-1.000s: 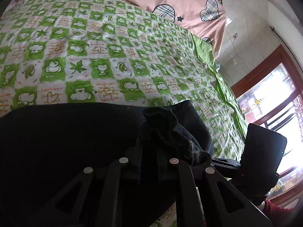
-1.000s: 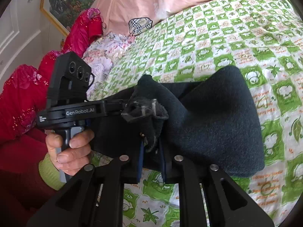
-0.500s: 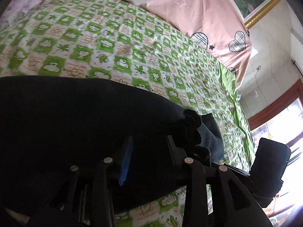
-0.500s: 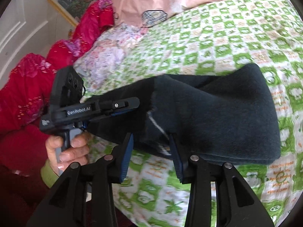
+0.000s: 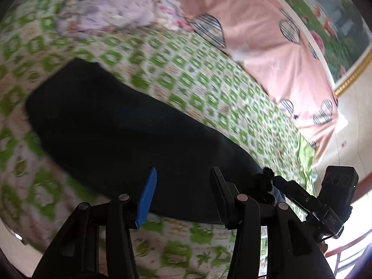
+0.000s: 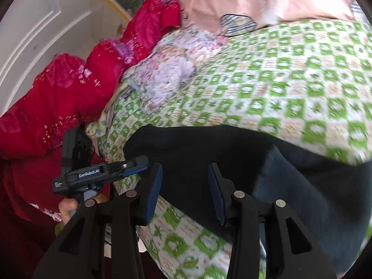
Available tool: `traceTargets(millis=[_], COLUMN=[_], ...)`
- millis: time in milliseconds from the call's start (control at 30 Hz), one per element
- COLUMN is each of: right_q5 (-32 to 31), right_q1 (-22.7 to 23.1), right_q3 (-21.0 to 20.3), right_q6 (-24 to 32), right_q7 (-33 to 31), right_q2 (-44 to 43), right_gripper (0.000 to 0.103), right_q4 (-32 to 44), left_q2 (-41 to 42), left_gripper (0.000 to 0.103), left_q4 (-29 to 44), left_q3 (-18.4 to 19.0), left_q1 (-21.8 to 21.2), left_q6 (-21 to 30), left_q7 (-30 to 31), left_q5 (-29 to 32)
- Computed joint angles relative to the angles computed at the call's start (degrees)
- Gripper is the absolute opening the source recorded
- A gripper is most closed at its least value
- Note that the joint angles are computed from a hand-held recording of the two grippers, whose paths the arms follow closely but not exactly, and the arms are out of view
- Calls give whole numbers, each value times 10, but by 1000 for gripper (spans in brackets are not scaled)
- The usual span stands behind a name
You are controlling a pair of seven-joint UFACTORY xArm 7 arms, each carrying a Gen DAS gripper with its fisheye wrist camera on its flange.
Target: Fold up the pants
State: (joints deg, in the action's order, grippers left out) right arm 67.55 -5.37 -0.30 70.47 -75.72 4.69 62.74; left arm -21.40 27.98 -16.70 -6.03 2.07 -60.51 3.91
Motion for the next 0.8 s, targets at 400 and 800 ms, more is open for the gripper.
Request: traceTargets(millis=[400, 800], right_q5=[-30, -98], right_q1=[49, 93], right_q3=[45, 89], right_q6=[-2, -13], right_q7=[15, 73], right_q2=[44, 116], right_gripper=[47, 55], right_q4=[87, 200], left_q2=[-187, -144], left_gripper=[49, 57], left_q4=[-125, -119], left_q3=[18, 58], left_q1=[22, 27], left_q6=[85, 86], left_q7=[-88, -85], left_q5=[-29, -40])
